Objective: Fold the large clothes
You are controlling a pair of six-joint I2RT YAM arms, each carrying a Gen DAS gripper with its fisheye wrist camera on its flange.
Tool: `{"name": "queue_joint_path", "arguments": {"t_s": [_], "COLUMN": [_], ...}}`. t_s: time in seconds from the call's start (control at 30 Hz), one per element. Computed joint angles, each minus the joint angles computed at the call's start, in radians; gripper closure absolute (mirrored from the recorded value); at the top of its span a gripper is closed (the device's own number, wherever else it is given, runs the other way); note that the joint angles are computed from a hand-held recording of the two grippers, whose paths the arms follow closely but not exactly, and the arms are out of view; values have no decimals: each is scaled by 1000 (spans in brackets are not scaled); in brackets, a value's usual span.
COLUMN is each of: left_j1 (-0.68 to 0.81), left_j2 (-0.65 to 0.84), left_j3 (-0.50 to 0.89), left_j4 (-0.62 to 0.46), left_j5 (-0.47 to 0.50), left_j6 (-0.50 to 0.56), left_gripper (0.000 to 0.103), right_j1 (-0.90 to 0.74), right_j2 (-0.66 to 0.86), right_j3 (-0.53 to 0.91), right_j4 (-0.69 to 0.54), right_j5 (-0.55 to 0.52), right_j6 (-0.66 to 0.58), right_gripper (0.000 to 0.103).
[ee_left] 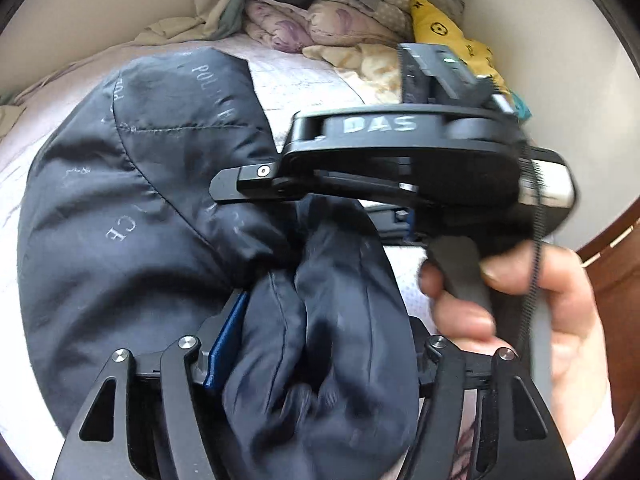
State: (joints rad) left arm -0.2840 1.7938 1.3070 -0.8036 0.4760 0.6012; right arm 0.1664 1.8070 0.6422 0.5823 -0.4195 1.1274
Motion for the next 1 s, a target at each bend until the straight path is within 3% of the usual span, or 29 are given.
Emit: {"name": "queue_joint_path", "arguments": {"t_s": [0.1, 0.23, 0.27, 0.33, 0.4, 0.47, 0.6, 0.7, 0.8, 1.0], "left_j1": [63, 250, 285, 393, 432, 447, 437, 421, 417, 424], "left_j2": [-1, 11, -5, -47, -56, -17, 59, 60, 56, 28], "left_j3": [79, 206, 198, 134, 66, 30, 40, 37, 34, 12], "left_j4": [-155, -407, -400, -287, -155, -91, -70, -52, -54, -25], "left_j5": [38, 164, 176, 191, 158, 117, 148, 144, 146, 157], "left_j6": [86, 320, 342, 371, 355, 343, 318, 323, 327, 321], "left_gripper": [35, 33, 33, 33, 35, 36, 35, 35, 35, 35], "right_j1": [22, 53, 61, 63, 68, 74, 96, 116, 138, 205], "right_j2": [-1, -39, -56, -59, -67, -87, -107, -110, -83, -113], "right_j3": [40, 98, 88, 88, 84, 75, 110, 149, 210, 267], "right_j4": [-57, -186, -195, -201, -207, -224, -309, -388, -454, -570], "right_j5": [34, 89, 98, 104, 114, 126, 172, 228, 265, 400], "right_j6": [-28, -58, -54, -47, -42, -46, -67, -89, -126, -162], "right_gripper": [63, 65, 65, 67, 67, 67, 66, 53, 51, 76]}}
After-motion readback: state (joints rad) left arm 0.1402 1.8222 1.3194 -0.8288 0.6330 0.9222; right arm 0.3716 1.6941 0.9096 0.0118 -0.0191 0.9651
